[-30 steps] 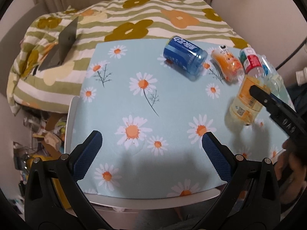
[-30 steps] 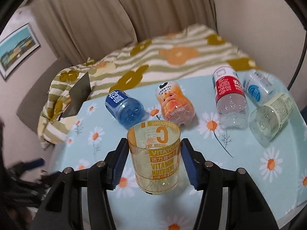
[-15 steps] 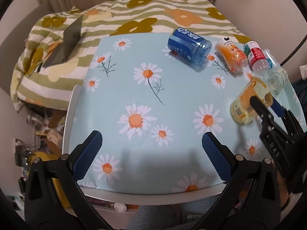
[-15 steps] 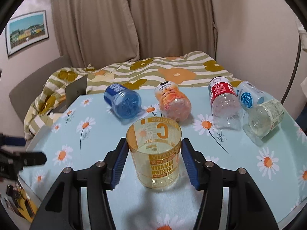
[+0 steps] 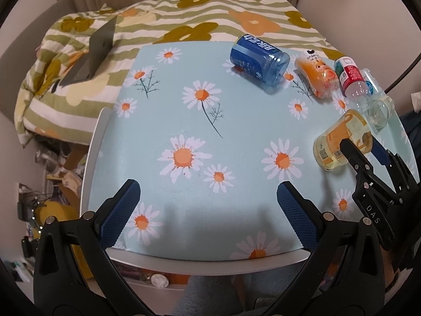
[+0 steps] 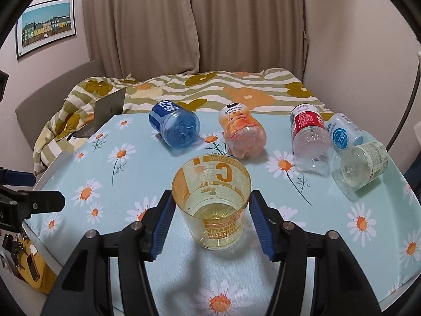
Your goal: Flip cup upright
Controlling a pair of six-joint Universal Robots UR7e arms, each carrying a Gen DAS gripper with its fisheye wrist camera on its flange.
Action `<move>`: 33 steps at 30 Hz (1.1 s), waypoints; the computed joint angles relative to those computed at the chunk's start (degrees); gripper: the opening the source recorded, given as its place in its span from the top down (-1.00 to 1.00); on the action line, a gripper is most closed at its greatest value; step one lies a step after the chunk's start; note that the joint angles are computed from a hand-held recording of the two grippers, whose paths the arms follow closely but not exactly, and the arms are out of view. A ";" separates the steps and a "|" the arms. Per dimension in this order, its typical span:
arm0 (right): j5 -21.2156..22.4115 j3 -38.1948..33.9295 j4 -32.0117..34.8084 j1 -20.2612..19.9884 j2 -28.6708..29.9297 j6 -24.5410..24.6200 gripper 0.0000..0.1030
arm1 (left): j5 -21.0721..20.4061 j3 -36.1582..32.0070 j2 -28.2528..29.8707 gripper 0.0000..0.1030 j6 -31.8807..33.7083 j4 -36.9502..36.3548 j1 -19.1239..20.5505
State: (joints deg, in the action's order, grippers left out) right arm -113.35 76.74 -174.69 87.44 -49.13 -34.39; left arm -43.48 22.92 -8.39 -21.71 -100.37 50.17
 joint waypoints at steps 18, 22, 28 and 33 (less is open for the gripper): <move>-0.18 0.69 1.66 0.55 -1.41 -0.65 -0.99 | 2.23 8.84 -4.05 -1.00 0.67 -7.38 -1.72; -0.98 0.61 6.30 1.85 -4.56 0.24 -0.99 | 3.22 10.56 -5.31 -1.00 0.51 -9.47 -3.44; -4.41 -2.37 18.98 3.77 -9.56 5.92 -0.99 | 5.07 11.58 -6.59 -1.00 -1.07 -11.02 -6.60; -7.68 -5.58 28.46 4.67 -12.48 10.35 -0.99 | 6.79 11.55 -6.92 -1.00 -1.83 -11.82 -8.82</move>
